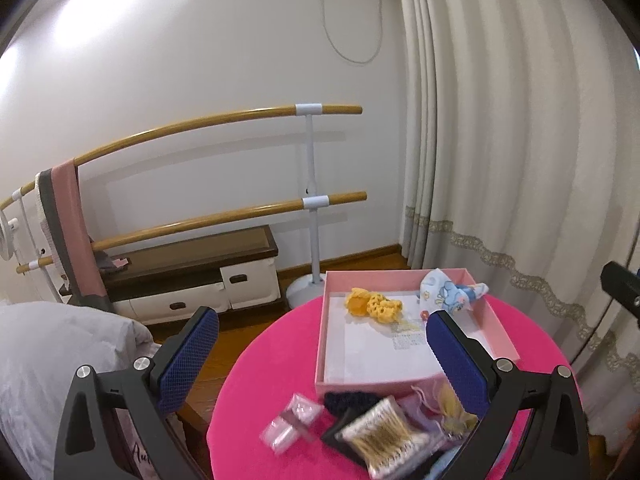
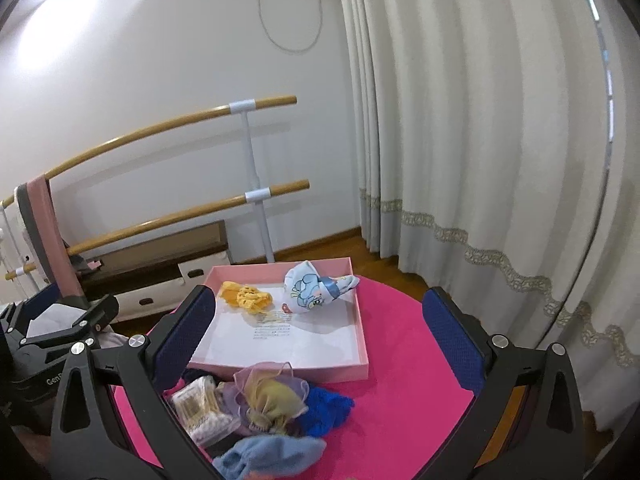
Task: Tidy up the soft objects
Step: 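Withdraw both grippers from the box and move back toward the remaining items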
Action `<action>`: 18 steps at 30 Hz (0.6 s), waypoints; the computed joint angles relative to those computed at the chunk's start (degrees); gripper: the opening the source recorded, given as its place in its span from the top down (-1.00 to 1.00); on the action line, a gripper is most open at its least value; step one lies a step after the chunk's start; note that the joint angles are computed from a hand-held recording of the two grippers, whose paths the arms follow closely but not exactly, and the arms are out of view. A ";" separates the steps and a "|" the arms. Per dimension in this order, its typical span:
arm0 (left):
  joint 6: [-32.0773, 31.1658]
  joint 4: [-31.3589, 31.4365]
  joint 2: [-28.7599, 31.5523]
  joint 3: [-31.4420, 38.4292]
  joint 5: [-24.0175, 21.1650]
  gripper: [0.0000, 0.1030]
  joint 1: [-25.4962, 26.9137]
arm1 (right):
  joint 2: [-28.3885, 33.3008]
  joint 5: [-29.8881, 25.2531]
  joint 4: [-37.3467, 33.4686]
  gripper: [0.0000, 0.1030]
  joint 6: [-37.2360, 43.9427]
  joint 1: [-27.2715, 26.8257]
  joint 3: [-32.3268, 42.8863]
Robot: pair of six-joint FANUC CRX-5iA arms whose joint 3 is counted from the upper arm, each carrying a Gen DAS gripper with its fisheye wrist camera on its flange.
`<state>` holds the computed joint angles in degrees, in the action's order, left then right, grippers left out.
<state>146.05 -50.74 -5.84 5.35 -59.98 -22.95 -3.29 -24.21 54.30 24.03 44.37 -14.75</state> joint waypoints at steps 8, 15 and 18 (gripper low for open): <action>5.96 -6.33 -5.97 -3.24 -9.05 -1.00 -10.55 | -6.66 0.93 8.98 -1.00 -7.83 0.96 -6.98; 10.24 -11.83 -8.55 -4.31 -17.31 -1.00 -19.83 | -11.24 0.85 13.66 -1.00 -13.00 1.63 -11.54; 11.89 -14.54 -9.05 -4.58 -21.01 -1.00 -24.20 | -13.09 1.53 15.88 -1.00 -15.56 1.35 -13.55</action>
